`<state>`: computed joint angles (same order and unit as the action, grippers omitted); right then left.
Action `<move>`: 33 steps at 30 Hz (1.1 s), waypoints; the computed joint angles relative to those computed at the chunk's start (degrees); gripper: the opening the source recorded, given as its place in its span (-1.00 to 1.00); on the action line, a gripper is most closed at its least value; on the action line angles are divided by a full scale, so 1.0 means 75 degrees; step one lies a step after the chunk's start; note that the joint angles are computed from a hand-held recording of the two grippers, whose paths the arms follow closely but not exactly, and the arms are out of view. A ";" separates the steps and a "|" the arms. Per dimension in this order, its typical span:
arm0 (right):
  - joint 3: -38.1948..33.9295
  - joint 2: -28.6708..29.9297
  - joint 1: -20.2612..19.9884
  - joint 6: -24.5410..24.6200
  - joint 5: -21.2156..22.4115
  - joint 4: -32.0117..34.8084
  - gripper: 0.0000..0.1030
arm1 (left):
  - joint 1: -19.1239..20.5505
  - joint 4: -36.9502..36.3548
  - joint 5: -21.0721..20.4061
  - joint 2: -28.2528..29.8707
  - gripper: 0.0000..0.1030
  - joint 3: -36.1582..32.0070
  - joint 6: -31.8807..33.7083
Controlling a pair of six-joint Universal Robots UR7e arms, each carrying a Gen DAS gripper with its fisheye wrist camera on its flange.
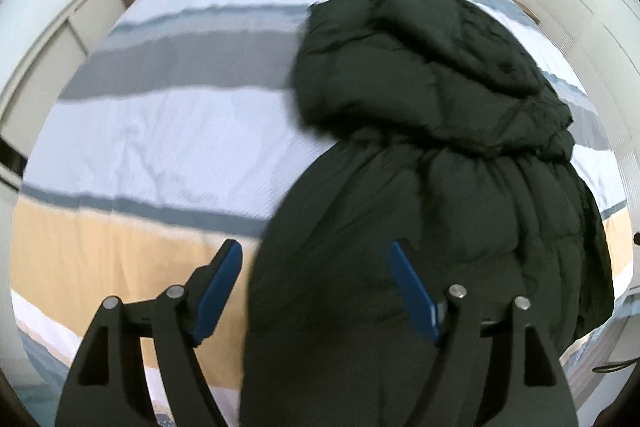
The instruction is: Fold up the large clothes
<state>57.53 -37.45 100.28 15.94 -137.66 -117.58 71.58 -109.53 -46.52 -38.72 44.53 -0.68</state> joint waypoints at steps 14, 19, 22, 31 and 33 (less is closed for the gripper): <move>0.0493 -0.0326 -0.0375 0.0851 0.0772 0.1112 0.84 | 0.1041 0.1028 -0.2326 -0.1338 0.48 0.1684 -0.1691; 0.0649 -0.0429 -0.0483 0.1040 0.1012 0.1286 0.85 | 0.1341 0.1054 -0.3049 -0.1409 0.53 0.1946 -0.1891; 0.0709 -0.0440 -0.0538 0.1030 0.1107 0.1325 0.85 | 0.1515 0.1036 -0.3351 -0.1437 0.57 0.2073 -0.2104; 0.0854 -0.0395 -0.0803 0.0584 0.1641 0.0972 0.87 | 0.1582 0.1078 -0.3351 -0.1529 0.61 0.2224 -0.2373; 0.0865 -0.0380 -0.0910 0.0526 0.1821 0.0886 0.88 | 0.1583 0.1183 -0.3339 -0.1388 0.62 0.2072 -0.2488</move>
